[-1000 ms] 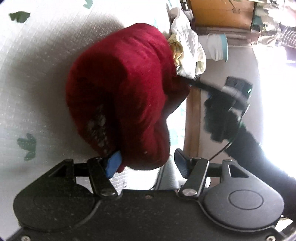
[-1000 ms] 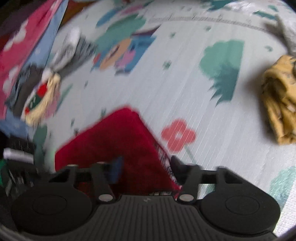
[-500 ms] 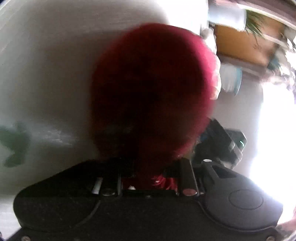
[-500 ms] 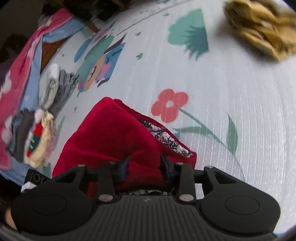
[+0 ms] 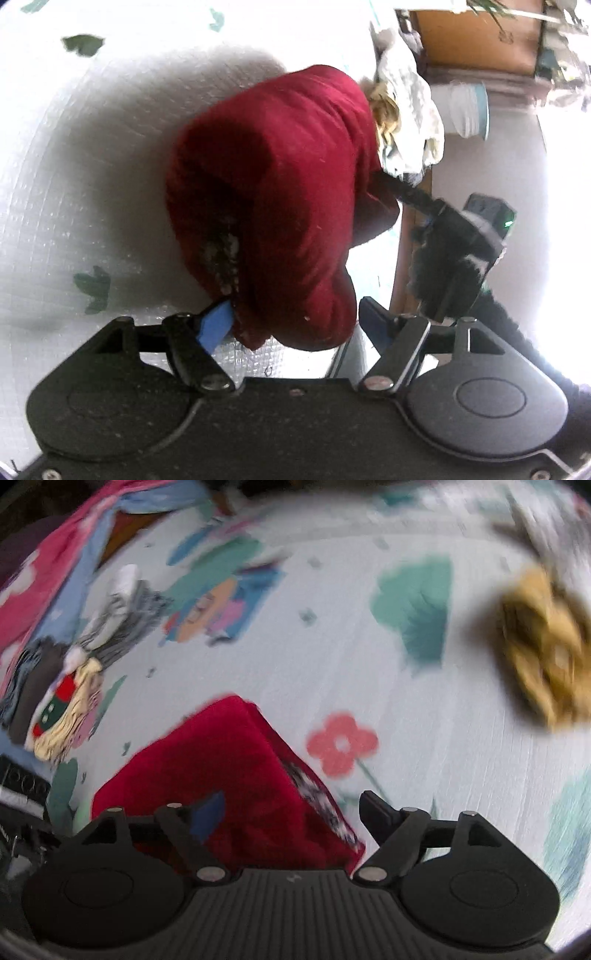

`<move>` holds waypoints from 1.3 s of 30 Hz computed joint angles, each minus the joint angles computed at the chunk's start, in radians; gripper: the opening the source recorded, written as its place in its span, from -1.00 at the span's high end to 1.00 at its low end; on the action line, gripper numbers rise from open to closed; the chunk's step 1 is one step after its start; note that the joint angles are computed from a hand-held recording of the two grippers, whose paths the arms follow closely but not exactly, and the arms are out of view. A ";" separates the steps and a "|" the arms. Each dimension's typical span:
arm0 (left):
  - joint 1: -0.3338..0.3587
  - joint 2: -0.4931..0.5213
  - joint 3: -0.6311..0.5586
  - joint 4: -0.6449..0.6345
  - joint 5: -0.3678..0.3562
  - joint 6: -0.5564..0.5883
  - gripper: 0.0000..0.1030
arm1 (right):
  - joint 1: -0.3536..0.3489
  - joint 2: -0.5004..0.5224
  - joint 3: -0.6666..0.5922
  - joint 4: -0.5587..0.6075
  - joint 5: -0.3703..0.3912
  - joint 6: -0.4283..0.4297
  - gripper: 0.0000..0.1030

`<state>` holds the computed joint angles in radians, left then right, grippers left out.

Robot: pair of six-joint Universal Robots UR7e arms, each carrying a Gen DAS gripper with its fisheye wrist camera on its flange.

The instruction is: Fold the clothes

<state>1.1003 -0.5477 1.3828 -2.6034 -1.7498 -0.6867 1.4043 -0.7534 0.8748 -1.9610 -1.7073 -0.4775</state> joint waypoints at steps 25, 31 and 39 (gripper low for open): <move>-0.046 -0.085 -0.008 -0.231 0.367 0.459 -0.18 | 0.047 -0.205 0.588 -0.828 0.127 0.010 -0.29; -0.085 -0.050 0.040 -0.216 0.448 0.757 0.17 | 0.067 -0.153 0.510 -0.632 0.117 -0.313 0.38; -0.086 0.004 0.073 -0.277 0.551 0.932 0.18 | 0.038 -0.138 0.607 -0.765 0.086 -0.470 0.36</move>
<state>1.0144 -0.5434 1.4562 -2.8801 -1.1987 0.2451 1.4428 -0.8911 1.4821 -2.7261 -1.6215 -0.9479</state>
